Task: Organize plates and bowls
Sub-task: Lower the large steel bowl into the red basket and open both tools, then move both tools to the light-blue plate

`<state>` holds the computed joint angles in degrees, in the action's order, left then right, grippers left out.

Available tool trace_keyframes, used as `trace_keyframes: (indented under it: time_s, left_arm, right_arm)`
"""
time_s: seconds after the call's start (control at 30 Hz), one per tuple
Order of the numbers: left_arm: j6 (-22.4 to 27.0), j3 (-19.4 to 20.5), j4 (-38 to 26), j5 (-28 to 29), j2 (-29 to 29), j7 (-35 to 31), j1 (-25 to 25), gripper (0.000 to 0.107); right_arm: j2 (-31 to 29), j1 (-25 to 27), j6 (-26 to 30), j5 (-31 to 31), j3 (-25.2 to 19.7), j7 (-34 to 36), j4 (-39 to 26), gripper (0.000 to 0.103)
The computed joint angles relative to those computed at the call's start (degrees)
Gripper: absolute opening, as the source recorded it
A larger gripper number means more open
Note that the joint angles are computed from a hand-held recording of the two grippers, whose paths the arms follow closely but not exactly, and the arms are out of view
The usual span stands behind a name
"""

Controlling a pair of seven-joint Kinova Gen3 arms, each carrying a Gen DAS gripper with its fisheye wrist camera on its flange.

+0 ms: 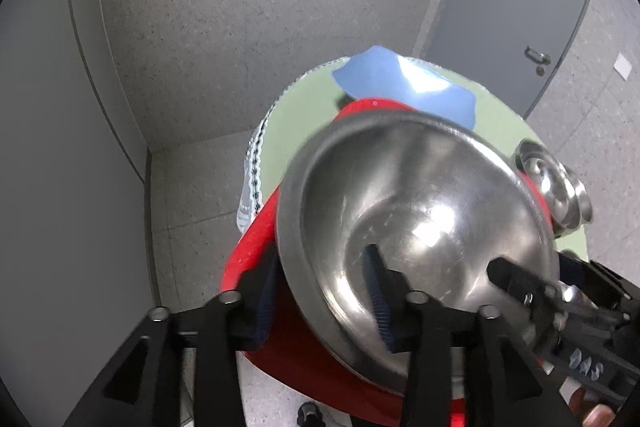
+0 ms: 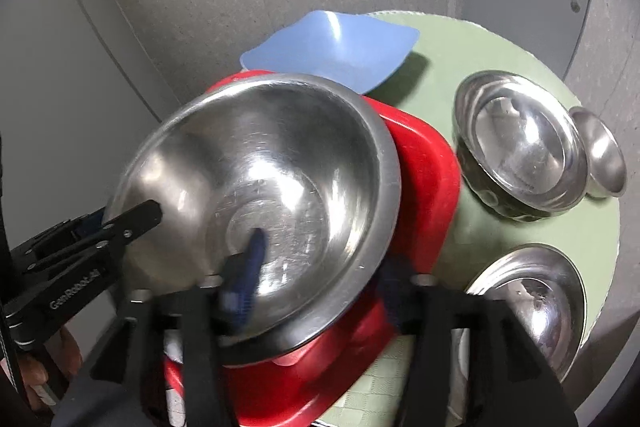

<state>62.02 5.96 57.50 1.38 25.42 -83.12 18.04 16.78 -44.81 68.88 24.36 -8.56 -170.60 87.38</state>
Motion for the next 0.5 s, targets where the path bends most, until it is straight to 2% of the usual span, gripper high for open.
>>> trace_keyframes:
  time_s: [0.03,0.13,0.23,0.4,0.5]
  left_arm:
    - [-1.17,0.23,0.88,0.23,-0.63,0.46,-0.09,0.050]
    - [-6.38,-1.58,5.34,-3.66,-3.93,3.31,2.66,0.072]
    - [-8.95,-1.72,7.02,-7.52,-5.00,5.99,5.08,0.073]
    - [-10.97,-1.27,6.94,-10.74,-5.12,8.22,7.18,0.078]
    - [-10.57,-0.96,5.27,-11.68,-4.53,8.81,8.33,0.081]
  right_arm:
    - [0.17,-0.20,0.14,0.31,0.06,-0.33,-0.07,0.075]
    - [0.13,-0.33,0.12,0.24,0.08,-1.06,0.13,0.076]
    - [-0.15,0.30,0.01,-0.87,-0.12,-0.34,0.00,0.076]
    - [-1.50,2.48,0.92,-4.63,-1.01,1.28,-1.14,0.077]
    - [-1.05,1.34,5.60,-2.85,-0.31,3.07,-3.90,0.090]
